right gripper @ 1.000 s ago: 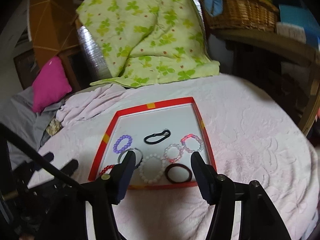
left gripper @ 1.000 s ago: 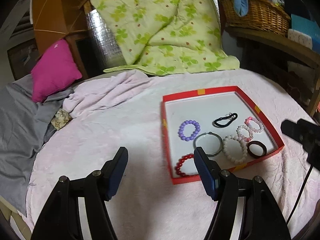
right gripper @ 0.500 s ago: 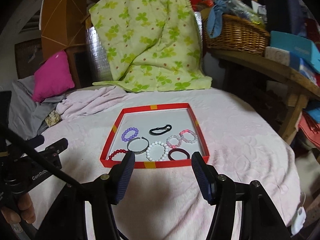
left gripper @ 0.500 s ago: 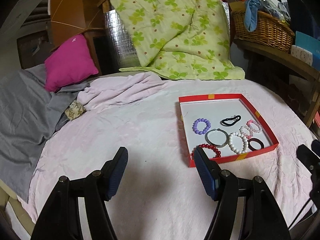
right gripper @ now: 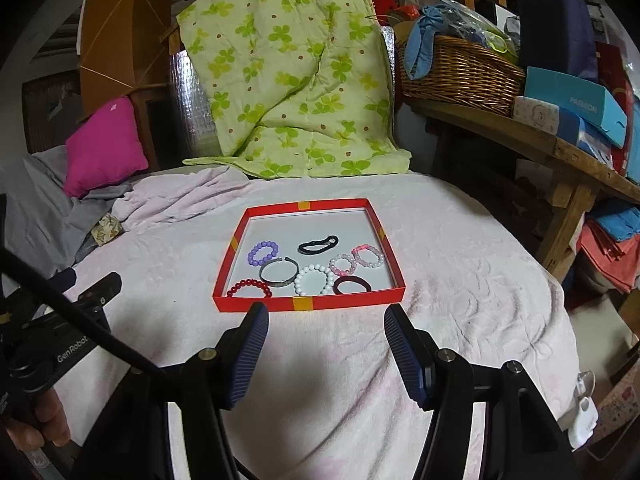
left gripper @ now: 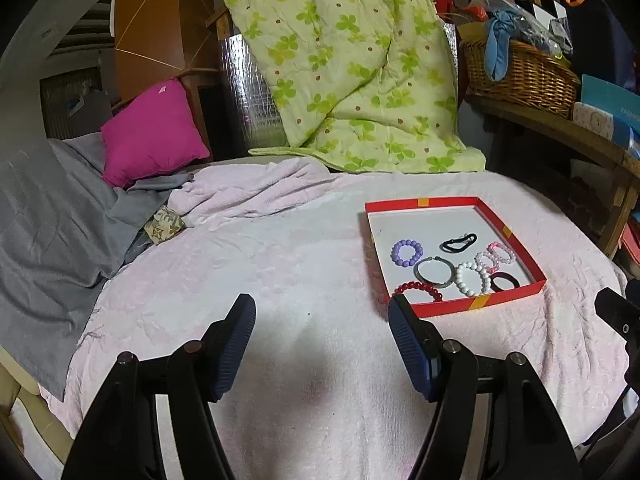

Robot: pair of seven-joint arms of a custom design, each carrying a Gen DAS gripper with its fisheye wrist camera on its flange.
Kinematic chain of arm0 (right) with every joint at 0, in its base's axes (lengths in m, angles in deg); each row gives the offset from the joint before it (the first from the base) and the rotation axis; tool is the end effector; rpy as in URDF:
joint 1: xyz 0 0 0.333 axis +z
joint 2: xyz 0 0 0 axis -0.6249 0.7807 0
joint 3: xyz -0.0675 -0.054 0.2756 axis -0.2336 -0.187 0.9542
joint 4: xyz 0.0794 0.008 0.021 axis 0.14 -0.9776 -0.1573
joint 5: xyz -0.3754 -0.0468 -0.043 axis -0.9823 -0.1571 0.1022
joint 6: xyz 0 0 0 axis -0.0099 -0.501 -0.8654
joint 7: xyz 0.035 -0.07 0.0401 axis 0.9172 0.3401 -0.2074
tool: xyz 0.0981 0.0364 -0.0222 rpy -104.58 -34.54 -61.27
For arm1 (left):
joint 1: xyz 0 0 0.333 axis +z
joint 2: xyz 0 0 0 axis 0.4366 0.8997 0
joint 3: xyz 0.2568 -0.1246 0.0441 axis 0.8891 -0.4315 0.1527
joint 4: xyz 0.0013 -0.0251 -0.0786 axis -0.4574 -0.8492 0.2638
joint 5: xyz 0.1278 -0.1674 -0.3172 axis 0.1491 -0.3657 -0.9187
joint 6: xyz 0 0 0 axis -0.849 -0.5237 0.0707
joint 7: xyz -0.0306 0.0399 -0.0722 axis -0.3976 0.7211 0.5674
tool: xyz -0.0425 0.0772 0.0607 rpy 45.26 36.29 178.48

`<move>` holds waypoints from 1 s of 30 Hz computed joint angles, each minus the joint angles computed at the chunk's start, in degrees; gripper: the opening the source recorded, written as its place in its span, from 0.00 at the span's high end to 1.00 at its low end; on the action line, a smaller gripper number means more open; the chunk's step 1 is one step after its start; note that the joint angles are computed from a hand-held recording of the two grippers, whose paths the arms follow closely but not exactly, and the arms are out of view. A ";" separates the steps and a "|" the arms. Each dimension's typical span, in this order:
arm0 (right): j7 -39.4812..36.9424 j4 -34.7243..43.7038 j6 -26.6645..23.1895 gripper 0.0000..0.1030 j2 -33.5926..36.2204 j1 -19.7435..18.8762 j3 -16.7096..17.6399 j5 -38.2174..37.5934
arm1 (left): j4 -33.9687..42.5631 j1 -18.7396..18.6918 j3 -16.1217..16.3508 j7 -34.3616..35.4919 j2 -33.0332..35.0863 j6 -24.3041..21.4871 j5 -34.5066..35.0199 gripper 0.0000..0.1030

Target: Organize jewelry

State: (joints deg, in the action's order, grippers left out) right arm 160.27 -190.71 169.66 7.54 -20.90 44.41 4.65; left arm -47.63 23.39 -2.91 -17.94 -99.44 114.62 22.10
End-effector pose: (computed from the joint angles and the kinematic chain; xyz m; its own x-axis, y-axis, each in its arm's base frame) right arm 0.4495 0.3048 0.5431 0.1089 -0.9930 -0.0455 -0.5828 -0.0267 -0.8122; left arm 0.4588 -0.2012 0.5286 0.2159 -0.9701 -0.1107 -0.5725 -0.0339 -0.8192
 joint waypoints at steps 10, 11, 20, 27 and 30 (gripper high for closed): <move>0.90 1.46 -1.36 0.38 0.84 0.93 0.47 -1.51 | -0.85 0.44 -0.28 -0.25 -1.21 1.19 0.60 0.32; 0.79 1.55 -1.42 0.38 1.04 1.08 0.39 -1.45 | -0.86 0.48 -0.35 -0.20 -1.22 1.17 0.61 0.32; 0.56 1.34 -0.94 0.38 1.37 1.27 -0.57 -0.85 | -0.66 0.36 -0.59 0.02 -0.91 1.15 0.70 0.32; 0.57 0.93 -0.25 0.38 1.49 0.86 -0.96 -0.46 | -0.23 0.09 -0.58 0.40 -0.32 0.98 0.89 0.32; 0.81 0.73 0.19 0.38 1.43 0.60 -1.05 -0.59 | 0.05 -0.03 -0.44 0.55 -0.09 0.85 0.86 0.32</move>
